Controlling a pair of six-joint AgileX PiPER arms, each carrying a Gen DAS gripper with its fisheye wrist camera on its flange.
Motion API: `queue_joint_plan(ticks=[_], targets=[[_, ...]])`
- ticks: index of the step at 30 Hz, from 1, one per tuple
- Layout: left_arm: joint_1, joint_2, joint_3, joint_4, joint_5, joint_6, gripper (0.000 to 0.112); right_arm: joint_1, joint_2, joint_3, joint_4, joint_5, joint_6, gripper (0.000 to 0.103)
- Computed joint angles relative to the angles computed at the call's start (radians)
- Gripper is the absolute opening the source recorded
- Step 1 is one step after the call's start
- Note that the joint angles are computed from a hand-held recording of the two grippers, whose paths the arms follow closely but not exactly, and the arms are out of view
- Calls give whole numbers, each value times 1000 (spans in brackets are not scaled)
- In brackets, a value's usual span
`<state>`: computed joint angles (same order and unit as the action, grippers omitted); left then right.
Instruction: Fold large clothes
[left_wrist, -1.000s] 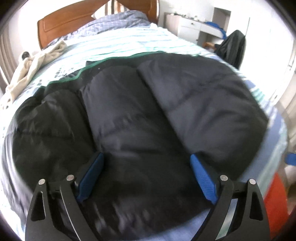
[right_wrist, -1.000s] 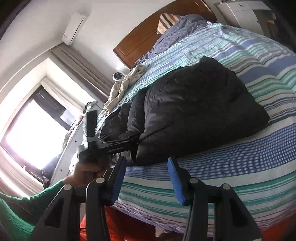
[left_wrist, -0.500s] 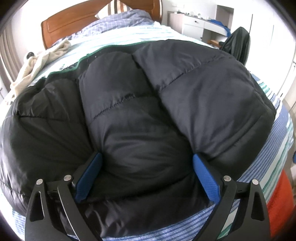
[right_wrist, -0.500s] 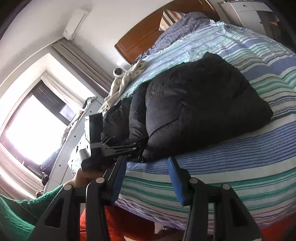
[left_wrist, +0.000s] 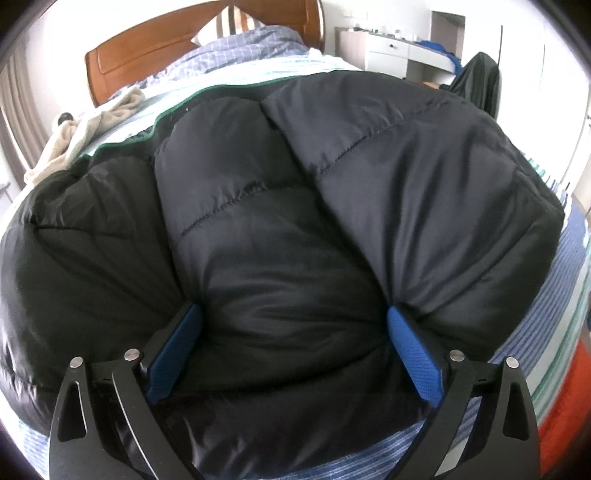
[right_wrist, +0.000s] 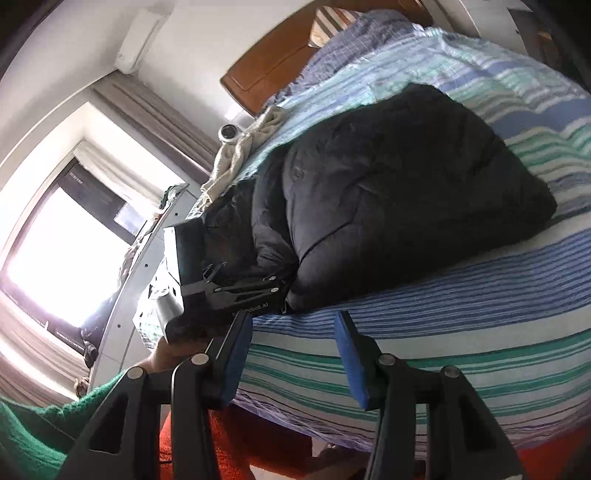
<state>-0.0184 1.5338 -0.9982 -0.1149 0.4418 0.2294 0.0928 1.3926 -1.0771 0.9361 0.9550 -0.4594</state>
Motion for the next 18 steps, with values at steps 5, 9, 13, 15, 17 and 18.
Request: queue_joint_plan(ticks=[5,9,13,15,17,18], targets=[[35,-106,-10,-70,163,107,98,-117,-3,-94,-171,-20,120,67],[128,-170,-53,-188,266,208,98,-257,137,-260,-169,20,72,91],[168,-78,-193,-169,288,137,98,-283,394,-480,-46,125,-7,91],[162,-6,-247,-136,292,102,98,-257,528,-580,-46,155,57,91],[120,78,-277,-31,278,26,98,-229,594,-610,-68,150,88,91],[101,90,-255,18,241,5,102,-224,611,-592,-31,135,57,92]])
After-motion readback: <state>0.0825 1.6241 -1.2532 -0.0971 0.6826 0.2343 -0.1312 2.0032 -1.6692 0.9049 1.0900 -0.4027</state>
